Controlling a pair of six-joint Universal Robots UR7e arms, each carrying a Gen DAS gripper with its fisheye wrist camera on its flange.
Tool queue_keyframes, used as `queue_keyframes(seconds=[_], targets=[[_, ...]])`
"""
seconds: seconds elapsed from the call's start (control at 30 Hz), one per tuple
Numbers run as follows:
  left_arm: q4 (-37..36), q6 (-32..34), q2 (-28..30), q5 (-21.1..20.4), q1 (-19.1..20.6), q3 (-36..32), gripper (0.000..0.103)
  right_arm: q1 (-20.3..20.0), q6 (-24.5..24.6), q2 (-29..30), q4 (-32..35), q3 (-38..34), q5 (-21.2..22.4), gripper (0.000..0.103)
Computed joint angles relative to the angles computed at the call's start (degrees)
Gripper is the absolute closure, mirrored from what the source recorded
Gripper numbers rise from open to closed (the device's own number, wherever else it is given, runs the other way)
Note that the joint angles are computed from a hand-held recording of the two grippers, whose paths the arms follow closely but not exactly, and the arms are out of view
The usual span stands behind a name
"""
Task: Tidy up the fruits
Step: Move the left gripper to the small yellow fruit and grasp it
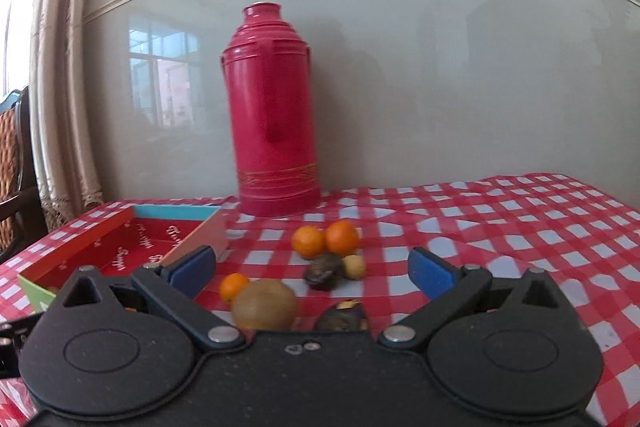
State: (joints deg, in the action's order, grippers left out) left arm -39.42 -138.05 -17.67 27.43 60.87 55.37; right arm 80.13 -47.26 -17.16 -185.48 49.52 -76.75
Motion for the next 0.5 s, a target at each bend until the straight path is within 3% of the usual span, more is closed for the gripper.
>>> queue_keyframes(seconds=[0.33,0.43,0.5], targets=[[-3.33,1.22,3.43,3.08,-0.83,-3.17,0.0,-1.31,1.29,-0.62,-0.02,-1.7,-0.29,0.006],[1.6,-2.01,5.39,3.29,-1.05,-7.25,0.0,-1.78,1.54,-0.88,-0.44,-2.0,-0.42,0.006],[9.55,-5.98,7.58,3.45,-1.15,-12.5,0.0,-2.17,1.77,-1.06,-0.72,-2.32,-0.48,0.006]])
